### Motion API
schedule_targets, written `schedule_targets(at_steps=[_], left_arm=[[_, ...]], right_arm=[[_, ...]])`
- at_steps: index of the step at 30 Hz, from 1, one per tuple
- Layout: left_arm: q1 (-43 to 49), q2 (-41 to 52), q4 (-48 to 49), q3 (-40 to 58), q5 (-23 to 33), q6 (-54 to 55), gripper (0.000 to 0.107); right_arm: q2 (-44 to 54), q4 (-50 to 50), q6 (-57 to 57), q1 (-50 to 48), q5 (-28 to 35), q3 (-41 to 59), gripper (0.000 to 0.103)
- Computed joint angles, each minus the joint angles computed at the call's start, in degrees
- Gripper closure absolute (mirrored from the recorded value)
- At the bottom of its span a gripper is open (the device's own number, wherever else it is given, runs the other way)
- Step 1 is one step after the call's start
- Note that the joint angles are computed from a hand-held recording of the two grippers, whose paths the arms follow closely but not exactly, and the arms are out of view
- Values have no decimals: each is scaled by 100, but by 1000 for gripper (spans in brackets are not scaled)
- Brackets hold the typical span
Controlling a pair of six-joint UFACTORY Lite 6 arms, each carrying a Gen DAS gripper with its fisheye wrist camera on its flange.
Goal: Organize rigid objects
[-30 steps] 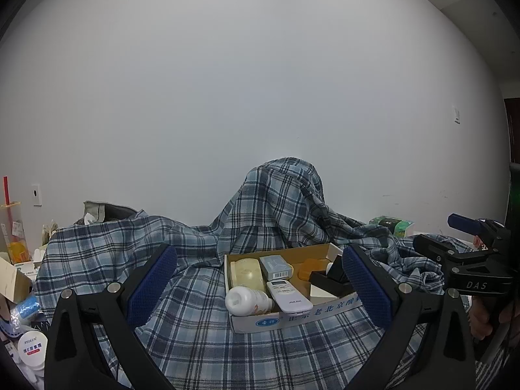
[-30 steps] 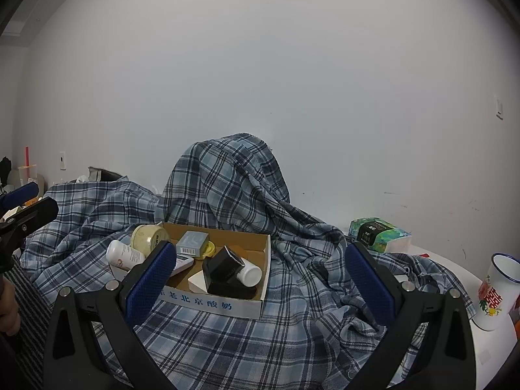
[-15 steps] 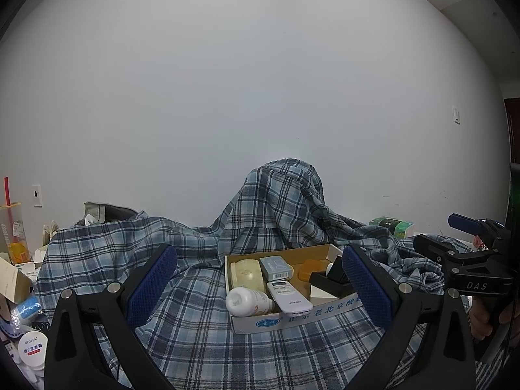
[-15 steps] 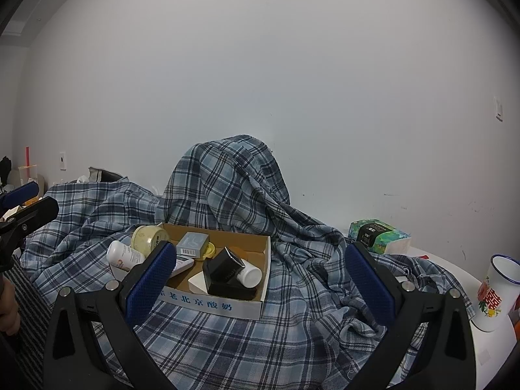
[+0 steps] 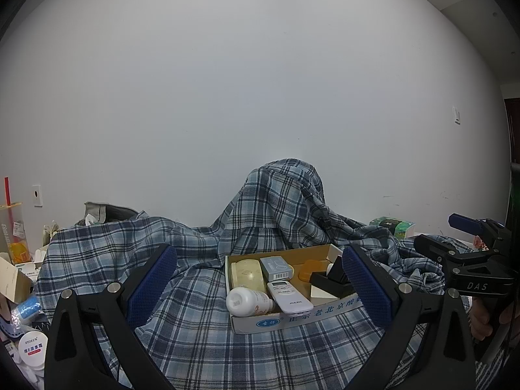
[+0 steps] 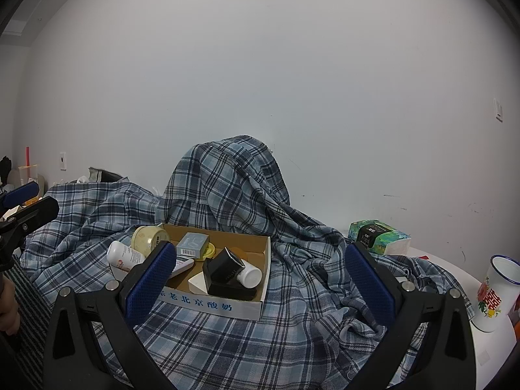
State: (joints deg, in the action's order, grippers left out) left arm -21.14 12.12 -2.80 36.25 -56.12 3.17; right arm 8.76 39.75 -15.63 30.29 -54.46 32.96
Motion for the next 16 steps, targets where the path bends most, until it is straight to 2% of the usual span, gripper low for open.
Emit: schedule_targets(at_steps=[16], left_arm=[[4, -13, -5, -6, 16, -4, 4]], right_arm=[[1, -45, 17, -23, -25, -2, 0]])
